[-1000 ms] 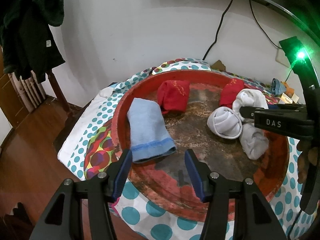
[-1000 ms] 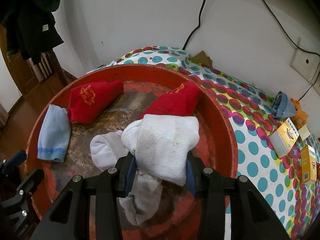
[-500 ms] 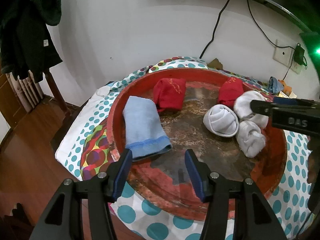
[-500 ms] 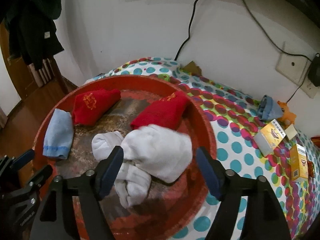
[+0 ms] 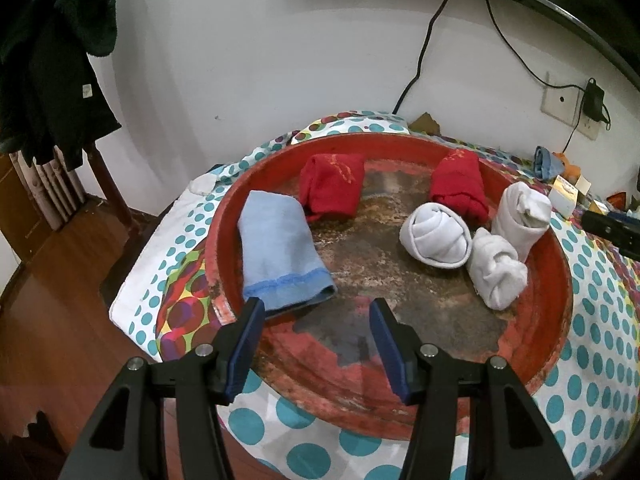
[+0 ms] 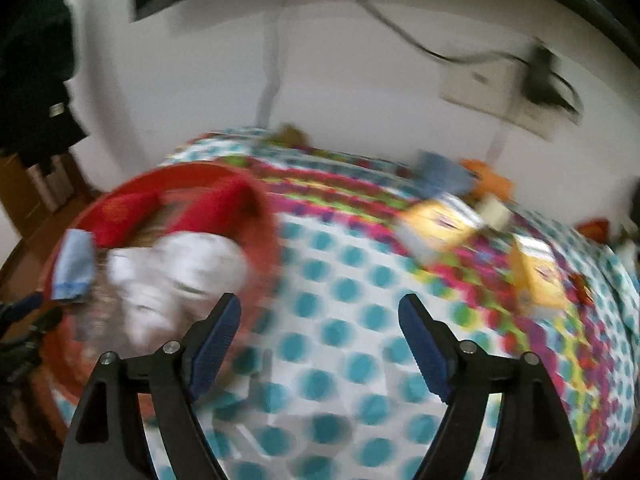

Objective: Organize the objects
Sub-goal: 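Move the right gripper to the yellow medicine box on the bedspread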

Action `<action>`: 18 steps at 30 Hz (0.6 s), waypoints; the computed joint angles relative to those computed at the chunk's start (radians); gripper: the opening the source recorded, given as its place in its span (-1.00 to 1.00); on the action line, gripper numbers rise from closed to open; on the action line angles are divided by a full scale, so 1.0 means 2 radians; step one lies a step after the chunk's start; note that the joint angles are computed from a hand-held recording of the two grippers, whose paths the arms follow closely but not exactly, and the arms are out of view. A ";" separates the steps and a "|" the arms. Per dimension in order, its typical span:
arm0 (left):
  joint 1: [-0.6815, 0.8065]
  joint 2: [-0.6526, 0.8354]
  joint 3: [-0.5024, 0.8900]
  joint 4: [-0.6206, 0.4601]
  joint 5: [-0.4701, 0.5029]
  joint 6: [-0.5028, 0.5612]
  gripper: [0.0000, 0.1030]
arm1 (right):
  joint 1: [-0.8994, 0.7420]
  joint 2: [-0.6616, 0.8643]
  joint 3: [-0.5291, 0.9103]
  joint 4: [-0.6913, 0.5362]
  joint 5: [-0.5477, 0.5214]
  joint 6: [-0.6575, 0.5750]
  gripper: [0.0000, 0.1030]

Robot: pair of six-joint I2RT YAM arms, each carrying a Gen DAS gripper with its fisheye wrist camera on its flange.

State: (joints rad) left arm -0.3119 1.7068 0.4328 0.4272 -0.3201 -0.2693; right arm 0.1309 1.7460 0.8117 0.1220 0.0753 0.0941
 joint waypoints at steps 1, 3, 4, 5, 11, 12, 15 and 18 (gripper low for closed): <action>-0.002 0.000 0.000 0.000 0.000 0.002 0.09 | -0.016 0.000 -0.007 0.005 0.003 -0.003 0.53; -0.007 0.002 0.001 -0.001 -0.006 0.001 0.09 | -0.053 0.002 -0.021 0.019 0.008 -0.014 0.53; -0.008 0.003 0.001 0.000 -0.006 0.002 0.09 | -0.070 0.005 -0.022 0.021 0.010 -0.019 0.54; -0.010 0.003 0.001 -0.001 -0.007 0.003 0.09 | -0.093 0.009 -0.025 0.026 0.011 -0.026 0.54; -0.023 0.009 0.003 0.004 -0.009 0.009 0.09 | -0.185 0.048 -0.005 0.039 0.000 -0.059 0.54; -0.025 0.009 0.002 0.006 -0.007 0.012 0.09 | -0.194 0.059 0.004 0.039 -0.002 -0.063 0.54; -0.035 0.005 -0.003 0.015 -0.006 0.018 0.09 | -0.211 0.086 0.024 0.042 -0.010 -0.071 0.54; -0.044 0.000 -0.003 0.008 -0.006 0.016 0.09 | -0.219 0.116 0.052 0.043 -0.014 -0.078 0.54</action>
State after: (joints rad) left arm -0.4003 1.7077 0.4268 0.4438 -0.3325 -0.2380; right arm -0.3062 1.9785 0.9149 0.2085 0.0482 -0.0615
